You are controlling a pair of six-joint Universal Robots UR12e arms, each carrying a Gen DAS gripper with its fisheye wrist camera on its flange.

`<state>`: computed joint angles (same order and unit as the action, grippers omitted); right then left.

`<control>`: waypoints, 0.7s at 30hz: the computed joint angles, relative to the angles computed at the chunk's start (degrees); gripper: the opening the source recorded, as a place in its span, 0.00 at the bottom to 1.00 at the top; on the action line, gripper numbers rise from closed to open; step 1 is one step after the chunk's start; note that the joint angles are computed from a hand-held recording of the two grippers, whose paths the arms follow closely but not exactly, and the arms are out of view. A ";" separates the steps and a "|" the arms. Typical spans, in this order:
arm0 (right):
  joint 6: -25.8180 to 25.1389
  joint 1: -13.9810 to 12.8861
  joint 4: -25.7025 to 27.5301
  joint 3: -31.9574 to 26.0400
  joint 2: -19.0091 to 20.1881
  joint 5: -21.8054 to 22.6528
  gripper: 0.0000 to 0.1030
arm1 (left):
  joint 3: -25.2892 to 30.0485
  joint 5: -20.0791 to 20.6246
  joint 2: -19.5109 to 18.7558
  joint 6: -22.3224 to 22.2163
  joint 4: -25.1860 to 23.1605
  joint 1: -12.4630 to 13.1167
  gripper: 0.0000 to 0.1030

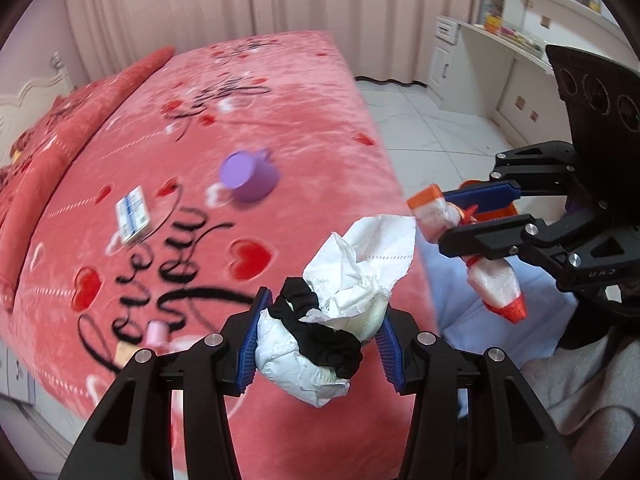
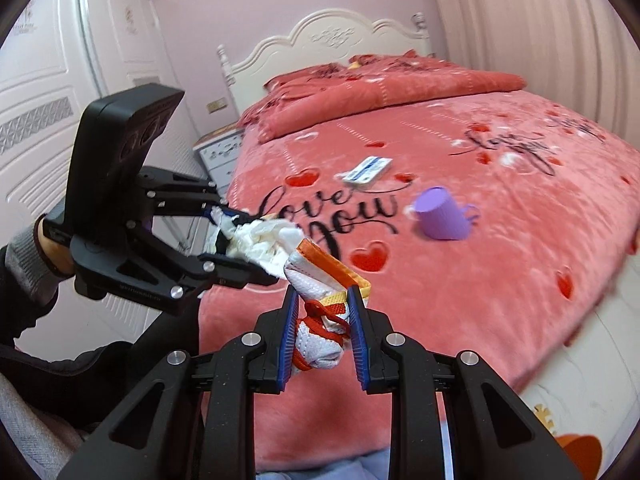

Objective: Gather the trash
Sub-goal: 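Carry the tissues and figure to the orange bin and open both tools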

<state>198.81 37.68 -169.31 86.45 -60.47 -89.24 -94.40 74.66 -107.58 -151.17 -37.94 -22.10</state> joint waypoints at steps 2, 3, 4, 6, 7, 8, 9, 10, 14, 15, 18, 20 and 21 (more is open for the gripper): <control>0.92 -0.20 -1.50 2.03 -1.25 -1.44 0.24 | 0.70 -0.13 -0.49 0.60 0.06 -0.93 0.49; 1.53 -0.34 -2.31 3.31 -2.03 -2.26 0.24 | 1.30 -0.29 -0.89 0.95 -0.02 -1.52 0.49; 2.19 -0.49 -3.17 4.68 -2.86 -3.26 0.24 | 1.66 -0.45 -1.14 1.24 -0.12 -1.94 0.49; 3.44 -0.85 -4.47 7.16 -4.40 -4.66 0.24 | 3.14 -0.76 -2.14 1.99 -0.60 -3.12 0.49; 4.19 -1.08 -4.99 8.68 -5.37 -5.68 0.24 | 4.16 -1.16 -2.81 2.55 -1.14 -3.78 0.49; 4.68 -1.29 -5.37 9.71 -6.02 -6.38 0.24 | 4.65 -1.36 -3.12 2.92 -1.38 -4.26 0.49; 5.56 -1.57 -5.91 11.23 -6.99 -7.47 0.24 | 5.46 -1.58 -3.68 3.48 -1.77 -4.92 0.49; 6.48 -1.90 -6.35 12.81 -8.02 -8.42 0.24 | 6.23 -1.82 -4.22 3.97 -2.18 -5.50 0.49; 9.91 -2.91 -7.01 18.07 -11.62 -12.32 0.24 | 9.95 -3.67 -6.95 6.28 -4.29 -7.99 0.49; 11.07 -3.21 -6.98 19.71 -12.78 -13.64 0.24 | 10.98 -4.26 -7.69 6.90 -5.01 -8.57 0.49; 13.92 -3.94 -6.72 23.57 -15.64 -16.43 0.24 | 14.04 -5.87 -9.84 8.83 -7.16 -10.34 0.49; 16.14 -4.40 -6.36 26.26 -17.70 -18.64 0.24 | 15.86 -6.73 -11.07 10.12 -8.55 -11.32 0.49; 16.83 -4.58 -6.19 27.11 -18.37 -19.25 0.24 | 16.88 -7.07 -11.76 10.79 -9.30 -11.85 0.49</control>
<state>215.64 33.10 -175.50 113.56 -78.84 -108.49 -77.52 67.60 -119.34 -140.37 -47.24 -33.95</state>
